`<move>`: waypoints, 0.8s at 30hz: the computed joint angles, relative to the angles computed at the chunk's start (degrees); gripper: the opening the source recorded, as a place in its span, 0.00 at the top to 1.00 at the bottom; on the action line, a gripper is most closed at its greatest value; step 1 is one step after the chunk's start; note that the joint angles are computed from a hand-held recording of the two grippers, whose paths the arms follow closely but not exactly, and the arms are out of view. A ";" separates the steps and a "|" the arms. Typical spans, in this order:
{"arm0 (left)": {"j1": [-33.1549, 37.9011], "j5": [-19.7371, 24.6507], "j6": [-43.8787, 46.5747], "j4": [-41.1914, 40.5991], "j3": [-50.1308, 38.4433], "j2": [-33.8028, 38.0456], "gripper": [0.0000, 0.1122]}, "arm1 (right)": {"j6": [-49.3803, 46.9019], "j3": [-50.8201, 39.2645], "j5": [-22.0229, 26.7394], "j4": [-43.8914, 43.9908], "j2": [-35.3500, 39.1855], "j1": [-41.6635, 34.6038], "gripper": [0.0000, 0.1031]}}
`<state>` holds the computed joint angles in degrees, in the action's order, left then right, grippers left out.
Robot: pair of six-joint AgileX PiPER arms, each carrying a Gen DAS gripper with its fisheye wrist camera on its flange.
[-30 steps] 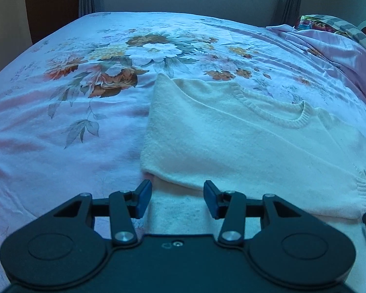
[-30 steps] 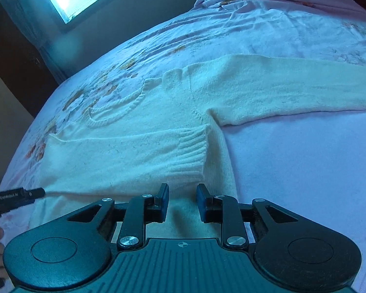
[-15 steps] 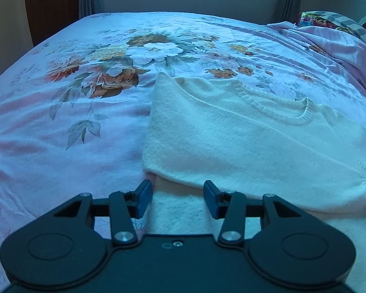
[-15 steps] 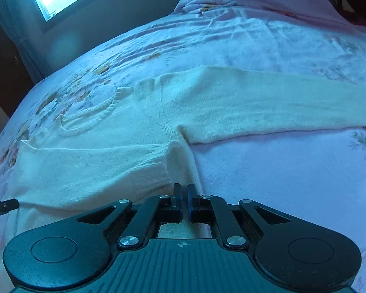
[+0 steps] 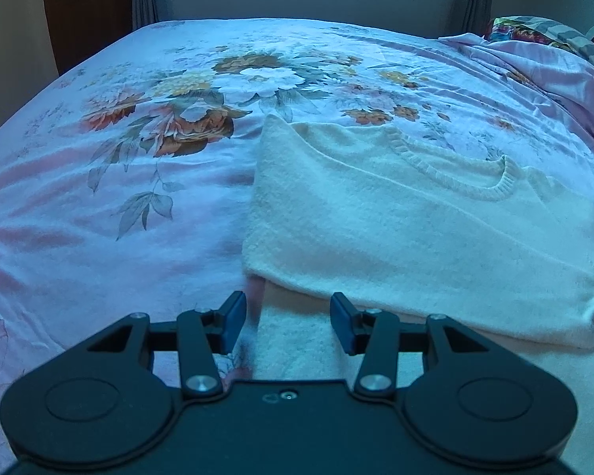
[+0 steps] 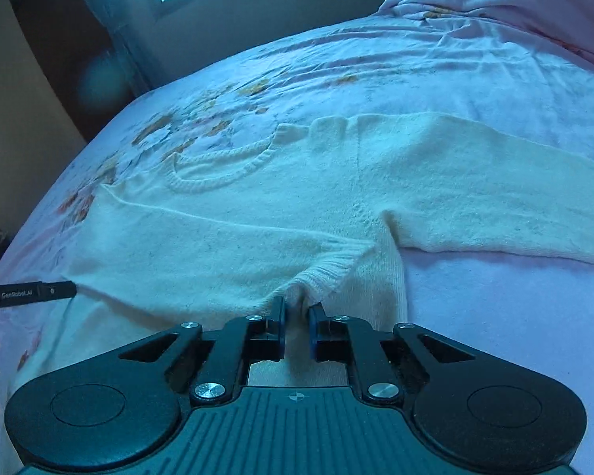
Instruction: Fold small clothes
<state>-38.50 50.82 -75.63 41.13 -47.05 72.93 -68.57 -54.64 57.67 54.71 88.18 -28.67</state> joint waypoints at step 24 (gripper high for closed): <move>-5.68 0.85 -0.09 1.61 -6.01 4.88 0.54 | 0.13 -2.22 -0.86 0.55 1.90 -0.43 0.54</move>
<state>-44.18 51.67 -75.72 42.74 -53.06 77.81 -68.44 -56.86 56.80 55.25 90.09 -29.09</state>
